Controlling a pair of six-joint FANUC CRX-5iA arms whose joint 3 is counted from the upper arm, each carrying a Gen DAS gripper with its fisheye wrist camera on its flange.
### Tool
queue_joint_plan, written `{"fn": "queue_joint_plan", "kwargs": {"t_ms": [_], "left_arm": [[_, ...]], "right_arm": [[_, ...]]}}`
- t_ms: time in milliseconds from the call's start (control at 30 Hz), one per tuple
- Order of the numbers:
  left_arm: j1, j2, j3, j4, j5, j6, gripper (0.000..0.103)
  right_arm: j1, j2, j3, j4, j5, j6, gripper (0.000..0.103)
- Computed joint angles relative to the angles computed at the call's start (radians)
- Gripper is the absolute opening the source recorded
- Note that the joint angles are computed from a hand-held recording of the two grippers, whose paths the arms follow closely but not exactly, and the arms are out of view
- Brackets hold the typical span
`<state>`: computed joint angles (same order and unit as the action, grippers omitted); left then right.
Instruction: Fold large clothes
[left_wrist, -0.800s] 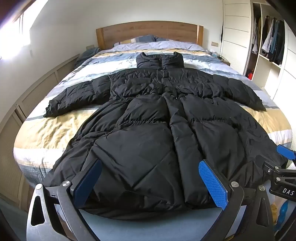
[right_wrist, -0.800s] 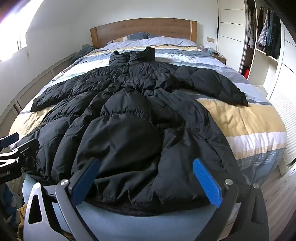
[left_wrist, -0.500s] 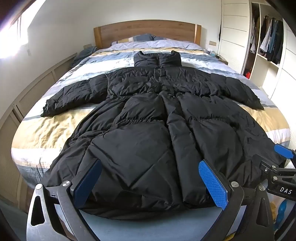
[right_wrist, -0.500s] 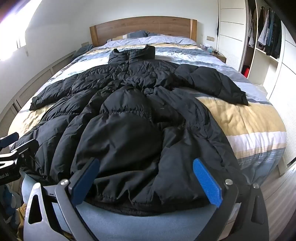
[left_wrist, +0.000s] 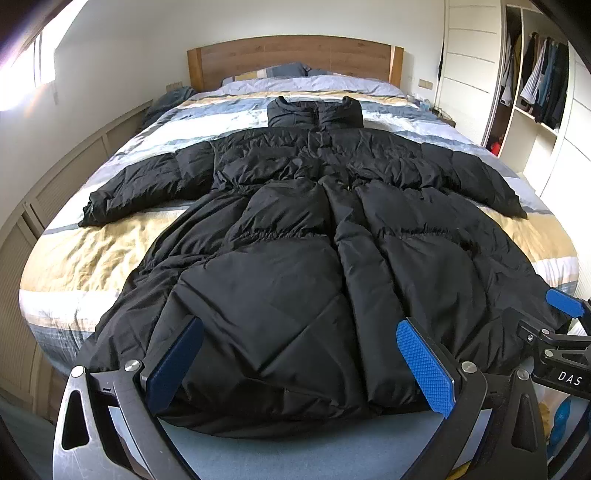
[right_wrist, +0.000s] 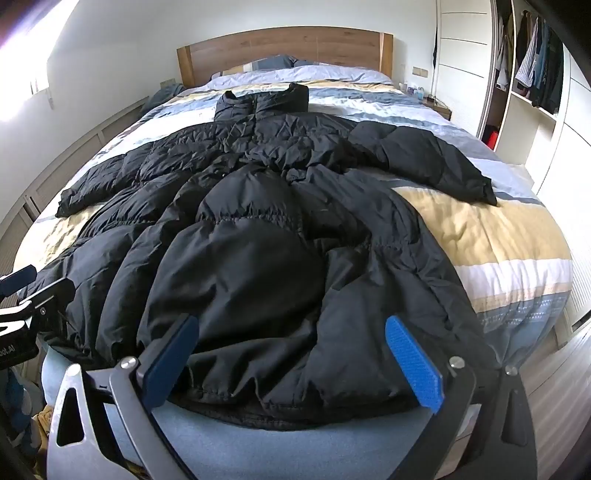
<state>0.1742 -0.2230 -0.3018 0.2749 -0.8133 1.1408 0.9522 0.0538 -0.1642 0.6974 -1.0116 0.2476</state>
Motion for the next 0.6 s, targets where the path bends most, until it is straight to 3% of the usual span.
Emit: {"fn": "queue_joint_plan", "kwargs": {"t_ms": [600], "left_arm": [[0.002,0.009,0.003,0.013,-0.01,-0.012,0.102]], "right_arm": [[-0.007,0.006,0.011,-0.02,0.0,0.009,0.102]]}}
